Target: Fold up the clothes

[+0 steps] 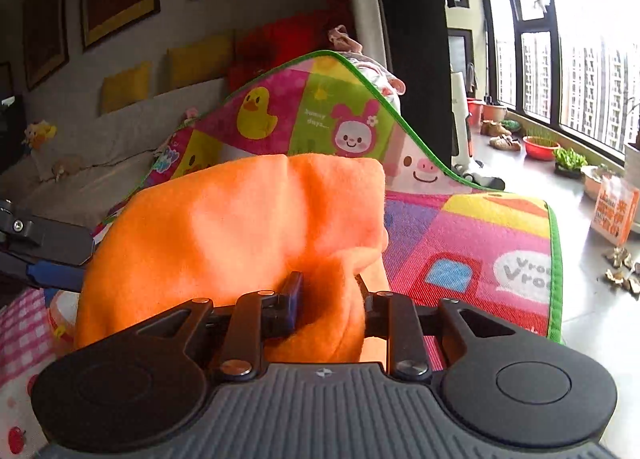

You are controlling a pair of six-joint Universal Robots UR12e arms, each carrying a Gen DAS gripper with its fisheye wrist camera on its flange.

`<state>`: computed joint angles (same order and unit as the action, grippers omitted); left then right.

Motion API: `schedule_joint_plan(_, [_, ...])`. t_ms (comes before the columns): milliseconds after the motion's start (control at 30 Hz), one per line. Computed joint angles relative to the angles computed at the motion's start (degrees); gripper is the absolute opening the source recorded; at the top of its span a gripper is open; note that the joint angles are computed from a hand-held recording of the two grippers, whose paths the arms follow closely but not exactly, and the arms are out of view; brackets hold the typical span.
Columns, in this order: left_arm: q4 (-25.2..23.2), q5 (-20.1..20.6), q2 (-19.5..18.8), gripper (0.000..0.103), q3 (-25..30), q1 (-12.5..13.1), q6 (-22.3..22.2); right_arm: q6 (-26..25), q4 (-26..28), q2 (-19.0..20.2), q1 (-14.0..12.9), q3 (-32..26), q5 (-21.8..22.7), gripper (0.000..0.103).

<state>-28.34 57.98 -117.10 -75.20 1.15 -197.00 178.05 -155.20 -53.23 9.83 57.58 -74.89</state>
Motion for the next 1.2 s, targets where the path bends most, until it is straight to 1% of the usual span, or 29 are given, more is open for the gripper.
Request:
schedule_joint_plan(33, [0.37, 0.02, 0.11, 0.096, -0.20, -0.01, -0.08, -0.69, 0.59, 0.53, 0.12, -0.88, -0.29, 0.045])
schedule_joint_plan(67, [0.69, 0.11, 0.21, 0.096, -0.37, -0.03, -0.22, -0.68, 1.45, 1.02, 0.17, -1.72, -0.56, 0.060])
schedule_joint_plan(100, [1.01, 0.21, 0.30, 0.096, -0.54, -0.04, -0.36, -0.33, 2.75, 1.46, 0.12, -2.58, -0.36, 0.068])
schedule_joint_plan(167, [0.65, 0.01, 0.27, 0.096, -0.59, -0.12, 0.05, 1.39, 6.32, 2.07, -0.27, -4.02, 1.36, 0.068])
schedule_joint_plan(267, [0.27, -1.24, -0.10, 0.096, -0.58, -0.09, 0.54, 5.29, 10.15, 1.78, -0.97, -3.99, 4.94, 0.068])
schedule_joint_plan(333, [0.59, -2.19, -0.32, 0.096, -0.86, 0.17, 0.15, 7.59, 11.22, 1.52, -1.13, -3.64, 6.82, 0.068])
schedule_joint_plan(433, [1.55, -3.02, -0.42, 0.096, -1.66, 0.82, -1.35, 9.03, 11.83, 1.09, -0.50, -3.09, 7.67, 0.068])
schedule_joint_plan(533, [2.77, -2.39, -0.06, 0.096, -2.80, 1.70, -2.98, 8.61, 13.28, 1.27, 0.82, -3.95, 9.21, 0.068])
schedule_joint_plan(633, [4.52, 0.33, 0.82, 0.096, -4.60, 2.83, -4.42, 8.11, 13.59, 1.50, 2.71, -4.58, 9.05, 0.068])
schedule_joint_plan(733, [6.95, 2.03, 1.97, 0.098, -6.86, 4.56, -6.32, 7.76, 13.41, 1.49, 4.30, -4.60, 8.96, 0.068])
schedule_joint_plan(833, [9.29, 4.67, 2.94, 0.098, -8.65, 5.67, -6.74, 5.66, 13.67, 1.24, 5.41, -4.43, 9.43, 0.068])
schedule_joint_plan(900, [10.31, 5.93, 3.45, 0.098, -9.49, 6.18, -6.82, 4.13, 13.81, 1.07, 5.76, -4.28, 9.51, 0.068])
schedule_joint_plan(1000, [10.66, 5.71, 3.88, 0.098, -10.25, 6.70, -6.79, 3.46, 15.06, 0.98, 5.61, -4.63, 9.52, 0.068])
schedule_joint_plan(1067, [10.92, 5.79, 3.98, 0.098, -10.52, 6.56, -5.85, 3.19, 15.77, 0.66, 5.29, -4.52, 9.36, 0.070])
schedule_joint_plan(1133, [11.29, 6.27, 3.93, 0.099, -10.60, 6.24, -4.71, 2.26, 15.31, 0.02, 5.00, -3.80, 8.47, 0.073])
schedule_joint_plan(1200, [11.48, 6.44, 3.81, 0.099, -10.58, 6.05, -4.32, 1.44, 13.58, -0.91, 4.66, -2.54, 7.71, 0.075])
